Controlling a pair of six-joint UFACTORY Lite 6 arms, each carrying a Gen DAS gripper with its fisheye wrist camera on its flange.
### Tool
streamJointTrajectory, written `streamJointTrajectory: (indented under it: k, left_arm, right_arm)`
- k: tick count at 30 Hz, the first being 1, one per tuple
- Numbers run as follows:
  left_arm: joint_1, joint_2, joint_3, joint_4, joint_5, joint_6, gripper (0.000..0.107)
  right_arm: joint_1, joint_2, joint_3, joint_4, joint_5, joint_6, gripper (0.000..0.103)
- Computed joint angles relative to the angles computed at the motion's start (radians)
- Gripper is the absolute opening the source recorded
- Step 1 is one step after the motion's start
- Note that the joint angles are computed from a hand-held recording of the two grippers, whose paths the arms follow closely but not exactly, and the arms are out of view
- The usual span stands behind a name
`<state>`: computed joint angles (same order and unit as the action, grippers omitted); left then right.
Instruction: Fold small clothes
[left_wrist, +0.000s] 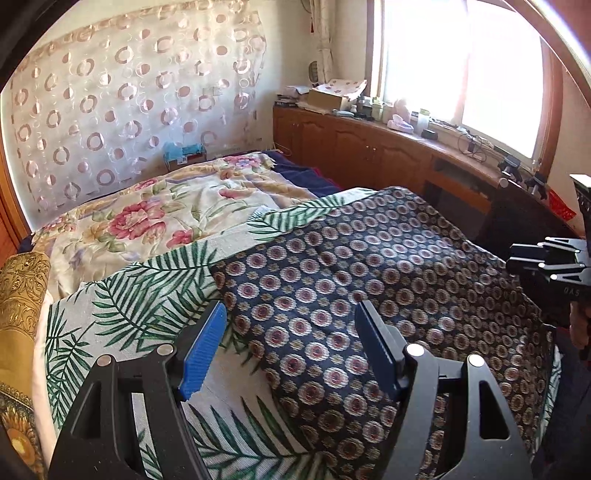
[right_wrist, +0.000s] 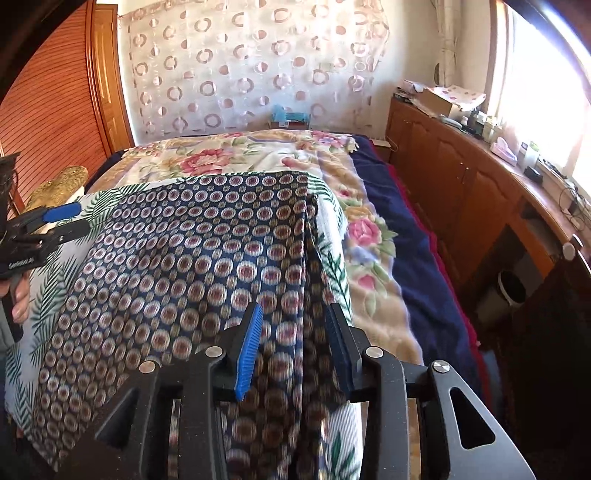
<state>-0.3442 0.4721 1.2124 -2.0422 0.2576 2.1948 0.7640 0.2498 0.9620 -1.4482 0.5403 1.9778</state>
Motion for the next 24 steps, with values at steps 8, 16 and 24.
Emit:
streamJointTrajectory:
  k: [8, 16, 24]
  left_arm:
    - [-0.017, -0.187, -0.237, 0.033, 0.041, -0.053, 0.073]
    - [-0.057, -0.354, -0.497, -0.285, 0.013, 0.242, 0.073]
    - [-0.093, -0.494, -0.685, -0.586, 0.026, 0.468, 0.073]
  right_arm:
    - [0.13, -0.188, -0.253, -0.025, -0.001, 0.142, 0.044]
    - [0.194, -0.222, -0.41, -0.156, -0.007, 0.383, 0.028]
    - [0.34, -0.349, -0.52, -0.207, 0.173, 0.498, 0.003]
